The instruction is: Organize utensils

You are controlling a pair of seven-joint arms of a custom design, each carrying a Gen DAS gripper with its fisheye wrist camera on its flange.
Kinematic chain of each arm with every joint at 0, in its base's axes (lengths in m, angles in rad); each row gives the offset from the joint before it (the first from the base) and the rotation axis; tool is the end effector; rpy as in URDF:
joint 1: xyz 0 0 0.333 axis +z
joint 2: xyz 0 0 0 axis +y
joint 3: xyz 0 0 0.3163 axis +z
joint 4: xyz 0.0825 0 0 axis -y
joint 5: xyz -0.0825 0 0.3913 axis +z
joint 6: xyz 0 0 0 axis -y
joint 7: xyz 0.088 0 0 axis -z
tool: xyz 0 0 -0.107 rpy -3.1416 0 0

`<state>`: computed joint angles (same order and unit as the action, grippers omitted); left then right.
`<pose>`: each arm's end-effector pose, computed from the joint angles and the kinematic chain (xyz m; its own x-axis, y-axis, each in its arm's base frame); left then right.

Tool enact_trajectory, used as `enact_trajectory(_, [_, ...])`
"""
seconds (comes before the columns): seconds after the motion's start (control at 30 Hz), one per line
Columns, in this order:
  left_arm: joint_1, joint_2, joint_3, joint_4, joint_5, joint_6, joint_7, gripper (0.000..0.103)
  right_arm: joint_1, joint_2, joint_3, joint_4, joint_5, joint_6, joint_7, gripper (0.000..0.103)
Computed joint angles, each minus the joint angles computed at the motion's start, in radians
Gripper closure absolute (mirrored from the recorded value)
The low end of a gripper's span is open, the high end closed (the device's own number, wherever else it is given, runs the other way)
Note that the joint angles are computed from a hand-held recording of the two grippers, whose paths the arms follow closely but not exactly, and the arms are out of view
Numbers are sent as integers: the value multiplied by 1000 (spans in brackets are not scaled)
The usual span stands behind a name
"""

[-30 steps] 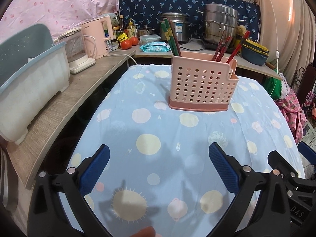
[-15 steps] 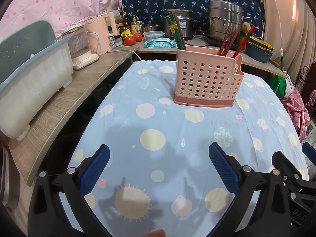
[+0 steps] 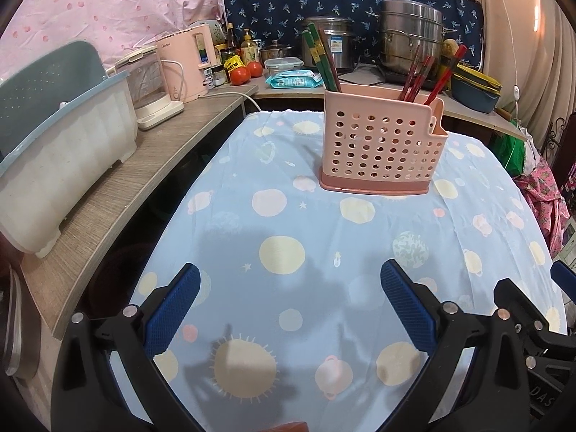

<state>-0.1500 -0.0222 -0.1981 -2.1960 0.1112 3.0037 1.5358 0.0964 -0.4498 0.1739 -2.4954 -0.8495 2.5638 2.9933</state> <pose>0.5448 -0.2069 0.4891 -0.3770 -0.9235 -0.0700 -0.6065 0.3033 -0.7349 0.4303 0.1355 0.4902 -0.4765 -0.8753 -0.0824 -0.5653 0.3768 -0.7338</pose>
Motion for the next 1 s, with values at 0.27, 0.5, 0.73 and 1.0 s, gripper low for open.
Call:
enact_trajectory(0.27, [0, -1, 0, -1, 7, -5, -3, 7, 1, -1, 2, 1, 2, -2, -2, 7])
enact_trajectory(0.5, [-1, 2, 0, 5, 12, -17, -17, 7, 2, -1, 5, 3, -1, -6, 2, 7])
enact_trajectory(0.73, [-2, 3, 2, 5, 7, -12, -11, 7, 3, 1, 5, 4, -1, -8, 3, 7])
enact_trajectory(1.0, [-1, 5, 2, 5, 32, -6, -26, 7, 3, 0, 2, 3, 1, -8, 3, 7])
